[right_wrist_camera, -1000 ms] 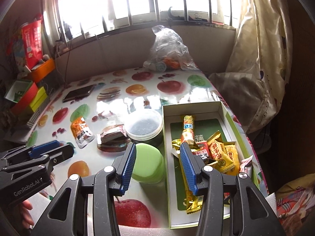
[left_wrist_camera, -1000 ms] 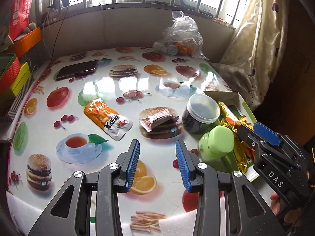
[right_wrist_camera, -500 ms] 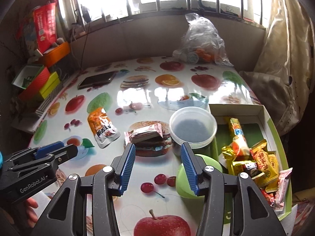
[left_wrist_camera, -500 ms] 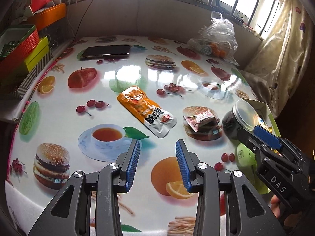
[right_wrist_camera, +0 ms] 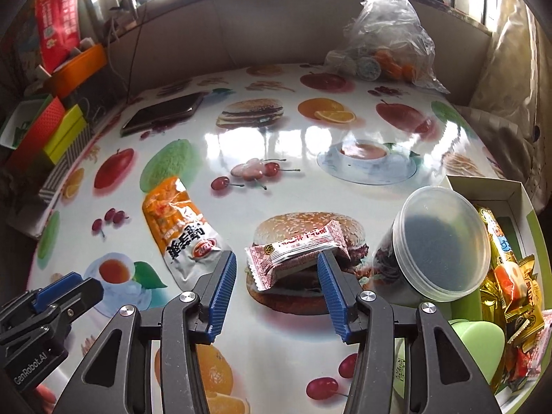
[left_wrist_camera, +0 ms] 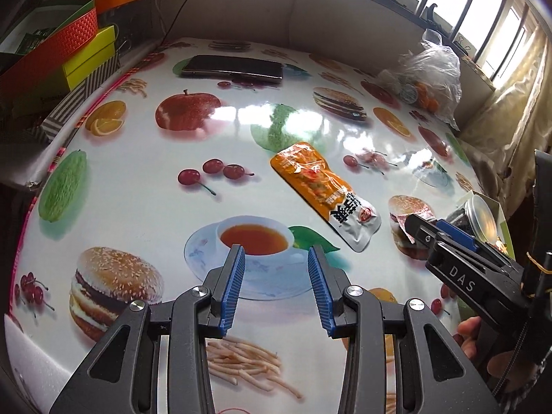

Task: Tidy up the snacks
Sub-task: 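Move both tools back over the remaining snacks on the table, then grasp the orange-white pouch with the left gripper while the right grasps the red-white biscuit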

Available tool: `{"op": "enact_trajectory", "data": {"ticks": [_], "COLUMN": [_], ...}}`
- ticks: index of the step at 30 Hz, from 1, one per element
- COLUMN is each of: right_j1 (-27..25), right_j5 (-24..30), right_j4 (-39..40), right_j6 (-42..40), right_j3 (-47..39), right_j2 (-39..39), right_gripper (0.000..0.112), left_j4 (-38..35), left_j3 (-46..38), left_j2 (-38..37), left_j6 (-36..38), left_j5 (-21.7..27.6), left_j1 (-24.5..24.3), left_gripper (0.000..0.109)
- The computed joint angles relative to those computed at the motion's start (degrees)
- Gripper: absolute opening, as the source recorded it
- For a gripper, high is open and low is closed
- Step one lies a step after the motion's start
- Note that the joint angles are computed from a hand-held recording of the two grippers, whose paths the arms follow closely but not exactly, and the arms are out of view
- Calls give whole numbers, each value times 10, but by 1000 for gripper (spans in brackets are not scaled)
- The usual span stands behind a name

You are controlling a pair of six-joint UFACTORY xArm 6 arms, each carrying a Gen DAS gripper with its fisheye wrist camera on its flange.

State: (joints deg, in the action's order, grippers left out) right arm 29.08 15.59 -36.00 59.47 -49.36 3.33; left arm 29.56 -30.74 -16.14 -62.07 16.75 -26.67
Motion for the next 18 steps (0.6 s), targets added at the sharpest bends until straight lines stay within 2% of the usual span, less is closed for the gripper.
{"op": "enact_trajectory", "data": {"ticks": [3,6,15,16,18], "right_j1": [-2,-7,-7,-6,-5], "right_j5": [12,0,11,15,22], "right_j4": [8,37,18,14,-4], "right_j6": [9,-4,25,26,39], "right_j3": [-18,-30,-85,-90,-97], "right_j2": [22,41,85,88,93], "right_gripper": [50,51,53,52,44], "left_j4": [-12,-19,-39,-41,-43], "left_j3": [5,8,9,10,11], "left_j2": [3,5,16,16,17], "left_j6": [12,19,40,41,41], "left_j5": [-9,-16,-28,-30,-30], "left_j1": [9,16,29,30,32], "left_gripper": [40,40,40,39,40]}}
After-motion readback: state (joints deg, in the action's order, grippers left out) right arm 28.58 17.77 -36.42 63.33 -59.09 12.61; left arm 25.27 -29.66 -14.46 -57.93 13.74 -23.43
